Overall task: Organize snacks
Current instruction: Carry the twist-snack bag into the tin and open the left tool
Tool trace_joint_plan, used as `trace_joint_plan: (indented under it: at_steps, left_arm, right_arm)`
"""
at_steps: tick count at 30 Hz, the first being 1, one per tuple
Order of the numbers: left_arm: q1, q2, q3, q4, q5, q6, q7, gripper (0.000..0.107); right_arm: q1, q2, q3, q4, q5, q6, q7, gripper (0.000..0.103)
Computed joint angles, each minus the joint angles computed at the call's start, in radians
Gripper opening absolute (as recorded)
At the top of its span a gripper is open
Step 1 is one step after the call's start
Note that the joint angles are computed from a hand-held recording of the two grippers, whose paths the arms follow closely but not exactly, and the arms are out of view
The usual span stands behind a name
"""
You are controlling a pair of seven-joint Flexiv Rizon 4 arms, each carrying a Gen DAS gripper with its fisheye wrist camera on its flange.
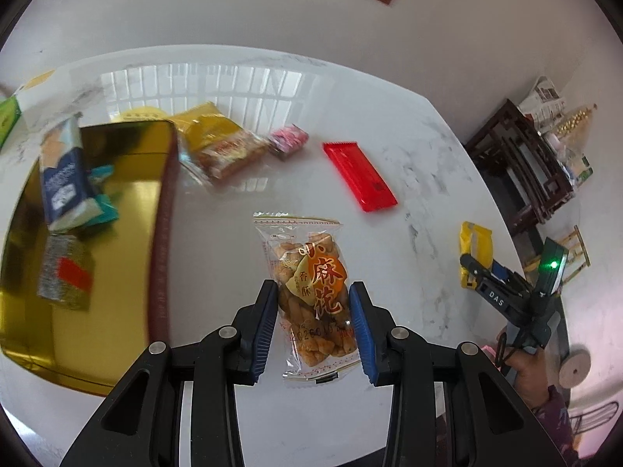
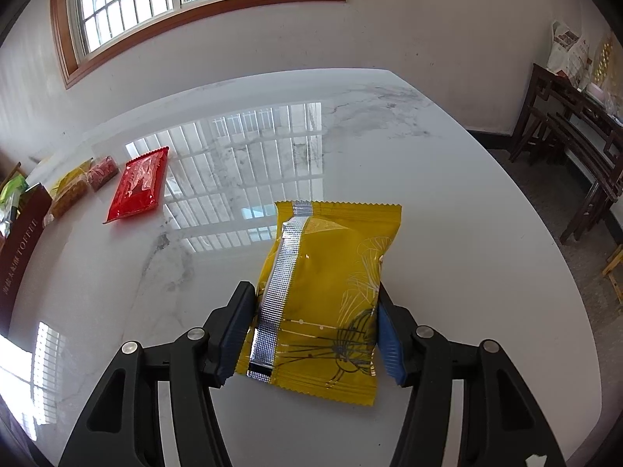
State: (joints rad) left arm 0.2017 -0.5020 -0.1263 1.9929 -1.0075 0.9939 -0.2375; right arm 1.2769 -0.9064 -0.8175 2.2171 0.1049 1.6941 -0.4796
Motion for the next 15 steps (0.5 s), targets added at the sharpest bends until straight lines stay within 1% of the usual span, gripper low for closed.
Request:
trace_joint_plan:
  at_steps: [6, 10, 15]
  left_arm:
    - [0.017, -0.004, 0.003, -0.016, -0.04, 0.044, 0.021, 0.039]
    - [0.029, -0.023, 0.0, -0.041, -0.059, 0.084, 0.026, 0.039]
    - [0.045, -0.057, -0.008, -0.073, -0.056, 0.129, 0.019, 0.039]
  right_arm:
    - [0.005, 0.001, -0.005, 0.001, -0.006, -0.01, 0.0, 0.055]
    - [0.007, 0.002, -0.008, 0.0, -0.014, -0.019, 0.0, 0.056]
    - [0.012, 0.003, -0.013, 0.002, -0.024, -0.027, 0.003, 0.057]
